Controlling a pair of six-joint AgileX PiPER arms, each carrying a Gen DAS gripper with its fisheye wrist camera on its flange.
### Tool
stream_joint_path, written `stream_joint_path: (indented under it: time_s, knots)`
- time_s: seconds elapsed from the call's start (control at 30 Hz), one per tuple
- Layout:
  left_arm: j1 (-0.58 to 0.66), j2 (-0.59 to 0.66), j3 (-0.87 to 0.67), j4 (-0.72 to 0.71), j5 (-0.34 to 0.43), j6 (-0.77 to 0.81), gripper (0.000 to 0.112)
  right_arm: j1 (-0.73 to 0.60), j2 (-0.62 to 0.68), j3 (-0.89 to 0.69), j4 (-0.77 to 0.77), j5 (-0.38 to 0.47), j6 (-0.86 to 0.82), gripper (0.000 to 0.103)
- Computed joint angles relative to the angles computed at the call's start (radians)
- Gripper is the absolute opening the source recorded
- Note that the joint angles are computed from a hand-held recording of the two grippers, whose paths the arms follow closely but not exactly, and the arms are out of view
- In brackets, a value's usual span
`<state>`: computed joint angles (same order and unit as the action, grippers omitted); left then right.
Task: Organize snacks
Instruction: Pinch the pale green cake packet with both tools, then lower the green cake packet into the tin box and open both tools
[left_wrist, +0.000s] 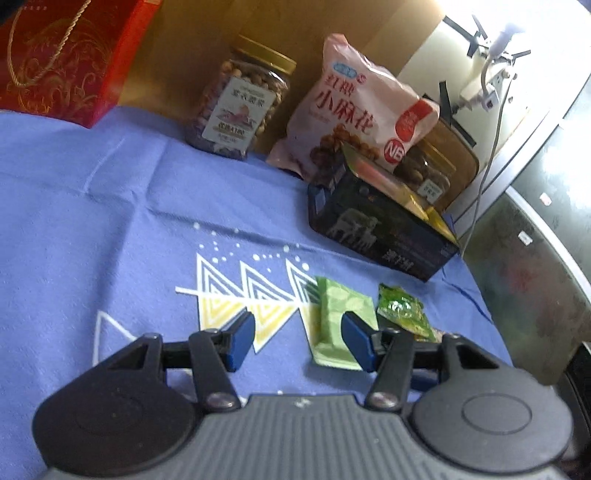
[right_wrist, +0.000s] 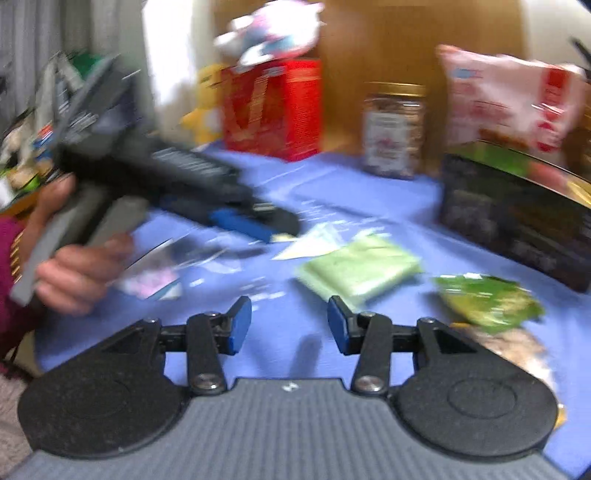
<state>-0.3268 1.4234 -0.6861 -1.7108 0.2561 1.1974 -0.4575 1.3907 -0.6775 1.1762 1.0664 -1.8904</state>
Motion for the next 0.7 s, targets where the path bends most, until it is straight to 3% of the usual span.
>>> stream_joint_path:
  time_s: [0.17,0.4,0.43,0.47,0.6,0.63,0.7]
  knots:
    - [-0.004,0.083,-0.086,0.103,0.035,-0.089,0.053,0.005,0.044,-0.028,0.031,-0.098,0.021,0.055]
    - [-0.067,0.170,-0.165,0.202,0.046,-0.161,0.048,0.056,0.064,-0.025,0.031,-0.153,-0.027,0.055]
    - [-0.080,0.166,-0.155,0.161,0.026,-0.118,0.046,0.073,0.070,-0.026,0.028,-0.163,-0.032,0.053]
    - [-0.083,0.165,-0.153,0.159,0.022,-0.111,0.036,0.081,0.070,-0.019,0.036,-0.163,-0.046,0.050]
    - [-0.088,0.137,-0.149,0.270,-0.010,-0.237,0.036,0.128,0.045,0.024,0.123,-0.215,-0.126,0.038]
    - [-0.088,0.120,-0.149,0.307,-0.018,-0.272,0.036,0.131,0.040,0.029,0.150,-0.221,-0.143,0.031]
    - [-0.082,0.087,-0.156,0.341,-0.016,-0.298,0.036,0.117,0.040,0.017,0.181,-0.192,-0.159,0.031]
